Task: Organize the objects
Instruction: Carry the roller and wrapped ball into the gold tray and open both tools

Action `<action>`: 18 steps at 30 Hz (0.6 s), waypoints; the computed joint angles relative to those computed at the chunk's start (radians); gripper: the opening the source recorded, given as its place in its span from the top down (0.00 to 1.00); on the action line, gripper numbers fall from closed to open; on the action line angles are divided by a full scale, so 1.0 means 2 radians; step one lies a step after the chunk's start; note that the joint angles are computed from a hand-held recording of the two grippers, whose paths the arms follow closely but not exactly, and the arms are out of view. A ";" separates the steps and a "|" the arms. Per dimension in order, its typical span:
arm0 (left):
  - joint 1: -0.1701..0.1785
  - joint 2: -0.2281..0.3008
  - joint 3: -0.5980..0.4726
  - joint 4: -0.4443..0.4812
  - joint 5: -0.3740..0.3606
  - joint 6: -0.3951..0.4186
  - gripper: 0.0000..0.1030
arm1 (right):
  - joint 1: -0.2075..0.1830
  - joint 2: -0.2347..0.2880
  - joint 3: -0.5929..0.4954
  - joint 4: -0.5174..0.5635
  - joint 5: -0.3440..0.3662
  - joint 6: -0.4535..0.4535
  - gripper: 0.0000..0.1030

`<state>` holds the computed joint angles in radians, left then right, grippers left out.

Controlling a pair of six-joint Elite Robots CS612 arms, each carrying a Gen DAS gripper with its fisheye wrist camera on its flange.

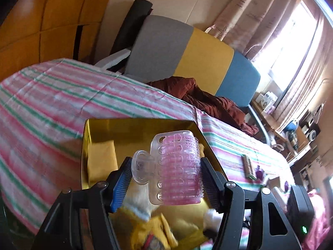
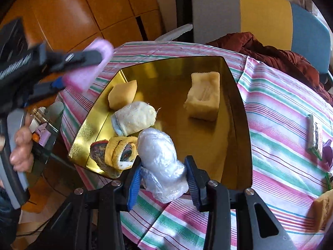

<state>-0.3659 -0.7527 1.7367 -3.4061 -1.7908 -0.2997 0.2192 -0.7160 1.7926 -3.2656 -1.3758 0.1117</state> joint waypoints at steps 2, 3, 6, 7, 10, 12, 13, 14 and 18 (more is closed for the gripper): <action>-0.002 0.008 -0.019 0.014 0.010 0.009 0.37 | 0.001 0.002 -0.004 0.005 0.000 -0.001 0.60; -0.003 0.013 -0.031 0.028 0.014 0.008 0.36 | 0.002 0.003 -0.006 0.008 -0.001 -0.001 0.60; -0.003 0.020 -0.044 0.041 0.030 -0.003 0.30 | 0.005 0.006 -0.010 0.015 0.004 -0.008 0.53; -0.003 0.021 -0.046 0.043 0.034 -0.005 0.30 | 0.006 0.007 -0.011 0.017 0.006 -0.012 0.50; -0.002 0.020 -0.038 0.042 0.039 -0.007 0.27 | 0.007 0.010 -0.012 0.018 0.017 -0.019 0.46; -0.003 0.016 -0.028 0.041 0.045 -0.004 0.27 | 0.008 0.011 -0.012 0.014 0.021 -0.021 0.40; -0.003 0.013 -0.019 0.036 0.048 -0.001 0.27 | 0.008 0.011 -0.012 0.013 0.023 -0.021 0.39; -0.004 0.011 -0.012 0.030 0.052 0.002 0.27 | 0.008 0.011 -0.011 0.012 0.026 -0.022 0.39; -0.011 0.000 0.025 0.005 0.073 0.020 0.27 | 0.009 0.008 -0.007 0.001 0.021 -0.017 0.36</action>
<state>-0.3885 -0.7521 1.7865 -3.3966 -1.6448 -0.2601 0.2375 -0.6993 1.7789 -3.2639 -1.3344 0.0781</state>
